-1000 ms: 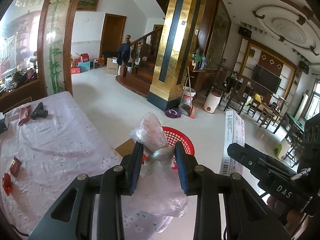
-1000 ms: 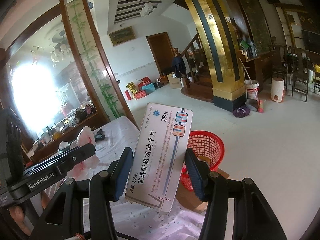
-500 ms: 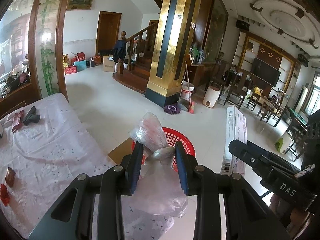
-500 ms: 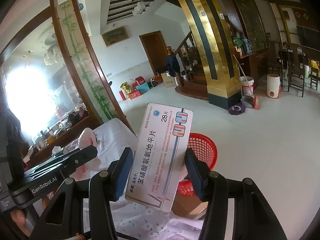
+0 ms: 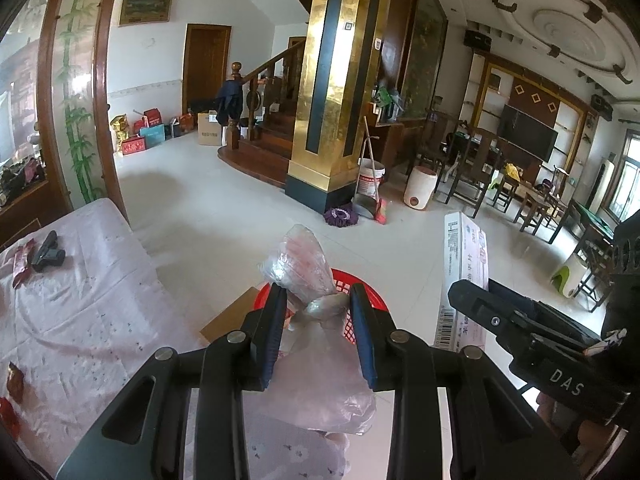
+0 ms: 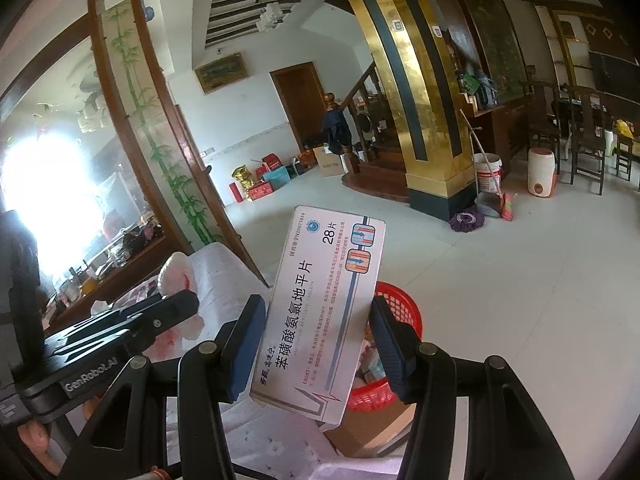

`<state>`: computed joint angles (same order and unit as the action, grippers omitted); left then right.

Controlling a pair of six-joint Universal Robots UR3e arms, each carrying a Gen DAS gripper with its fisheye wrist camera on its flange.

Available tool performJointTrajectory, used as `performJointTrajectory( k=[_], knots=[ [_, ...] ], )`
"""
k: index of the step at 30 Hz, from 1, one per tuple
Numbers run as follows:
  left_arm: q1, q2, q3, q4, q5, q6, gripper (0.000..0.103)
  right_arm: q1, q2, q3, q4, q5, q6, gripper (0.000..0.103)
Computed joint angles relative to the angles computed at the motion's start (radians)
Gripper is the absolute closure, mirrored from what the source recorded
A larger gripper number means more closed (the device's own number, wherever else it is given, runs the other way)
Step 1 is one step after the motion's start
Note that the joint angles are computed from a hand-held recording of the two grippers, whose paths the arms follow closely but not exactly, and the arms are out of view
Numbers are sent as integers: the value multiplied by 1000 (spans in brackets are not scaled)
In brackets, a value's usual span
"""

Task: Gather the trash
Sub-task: 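Carry the plastic bag with the left gripper while the right gripper carries the medicine box to the basket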

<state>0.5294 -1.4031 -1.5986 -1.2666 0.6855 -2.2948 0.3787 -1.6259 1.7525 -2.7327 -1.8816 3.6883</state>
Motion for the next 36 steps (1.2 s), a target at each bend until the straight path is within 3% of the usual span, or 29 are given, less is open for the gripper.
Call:
performJointTrajectory(
  k=[11, 19, 24, 29, 36],
  knots=[
    [-144, -162, 57, 193, 95, -151, 72, -151, 26, 56, -64, 138, -29, 46],
    [-214, -276, 106, 268, 152, -215, 72, -195, 59, 69, -87, 176, -38, 46],
    [-235, -334, 139, 277, 167, -224, 72, -226, 85, 70, -99, 208, -44, 46],
    [-256, -445, 248, 175, 169, -205, 72, -260, 138, 62, -132, 253, -65, 46],
    [-277, -544, 320, 159, 212, -229, 72, -291, 219, 31, -135, 312, -80, 45]
  ],
)
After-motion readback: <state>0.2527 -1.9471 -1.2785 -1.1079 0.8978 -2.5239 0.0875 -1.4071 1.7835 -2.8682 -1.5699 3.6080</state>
